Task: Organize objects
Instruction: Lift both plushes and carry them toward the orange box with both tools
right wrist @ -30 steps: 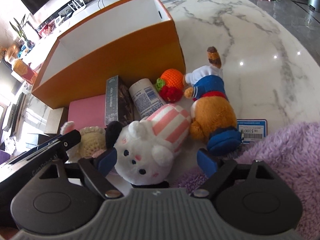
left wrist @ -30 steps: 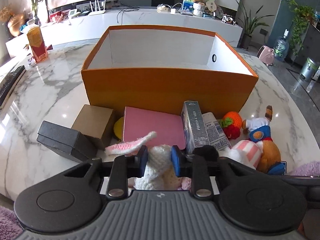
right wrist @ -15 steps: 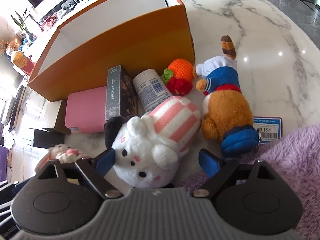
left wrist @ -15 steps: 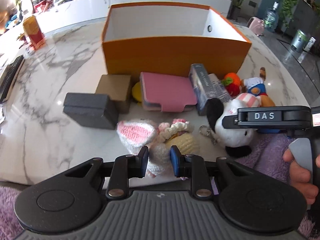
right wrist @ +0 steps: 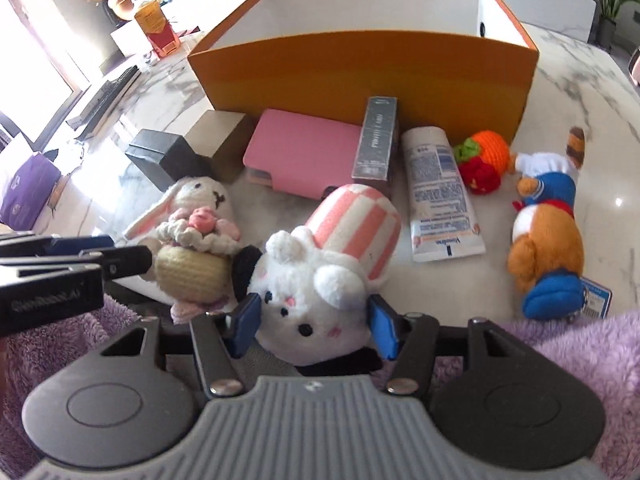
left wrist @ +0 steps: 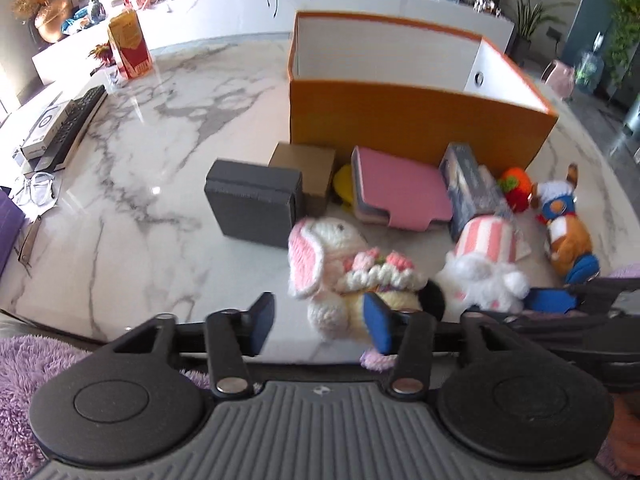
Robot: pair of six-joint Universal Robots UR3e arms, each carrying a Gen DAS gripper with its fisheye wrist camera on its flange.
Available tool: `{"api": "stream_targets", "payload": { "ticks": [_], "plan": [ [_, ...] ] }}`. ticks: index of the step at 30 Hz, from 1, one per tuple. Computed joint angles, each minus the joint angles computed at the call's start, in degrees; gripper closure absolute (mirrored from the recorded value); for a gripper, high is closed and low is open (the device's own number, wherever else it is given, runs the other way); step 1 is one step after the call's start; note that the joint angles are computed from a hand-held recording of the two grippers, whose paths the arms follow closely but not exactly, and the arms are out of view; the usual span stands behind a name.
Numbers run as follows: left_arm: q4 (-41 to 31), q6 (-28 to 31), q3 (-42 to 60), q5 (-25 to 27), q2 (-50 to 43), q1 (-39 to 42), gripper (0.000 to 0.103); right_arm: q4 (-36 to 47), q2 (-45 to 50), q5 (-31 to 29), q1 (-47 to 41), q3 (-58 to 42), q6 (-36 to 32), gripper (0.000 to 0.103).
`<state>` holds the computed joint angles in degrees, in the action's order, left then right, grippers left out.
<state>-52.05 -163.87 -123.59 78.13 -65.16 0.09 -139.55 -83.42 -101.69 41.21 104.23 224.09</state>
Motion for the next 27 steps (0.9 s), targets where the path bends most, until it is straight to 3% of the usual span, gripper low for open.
{"api": "stream_targets", "payload": {
  "ticks": [1, 5, 12, 17, 19, 27],
  "plan": [
    [0.03, 0.02, 0.01, -1.38, 0.26, 0.63, 0.031, -0.50, 0.05, 0.27, -0.29, 0.18, -0.06, 0.040],
    [0.78, -1.58, 1.48, -3.45, -3.23, 0.37, 0.030, -3.73, -0.36, 1.80, -1.40, 2.44, 2.14, 0.035],
    [1.70, -5.34, 0.93, -8.03, -8.79, 2.49, 0.019, -10.95, -2.84, 9.75, -7.23, 10.77, 8.50, 0.022],
    [1.50, -6.78, 0.03, -12.25, -10.22, 5.01, 0.018, -15.70, -2.39, 12.90, -9.41, 13.97, 9.61, 0.022],
    [2.36, -7.51, 0.13, -13.24, -11.68, 4.71, 0.018, -16.40, -1.22, 13.20, -9.35, 13.44, 9.08, 0.027],
    [8.14, -10.44, 1.17, -11.51, -17.44, 0.61, 0.016, -11.32, -0.62, 7.66, -5.68, 9.72, 7.30, 0.031]
  ]
}}
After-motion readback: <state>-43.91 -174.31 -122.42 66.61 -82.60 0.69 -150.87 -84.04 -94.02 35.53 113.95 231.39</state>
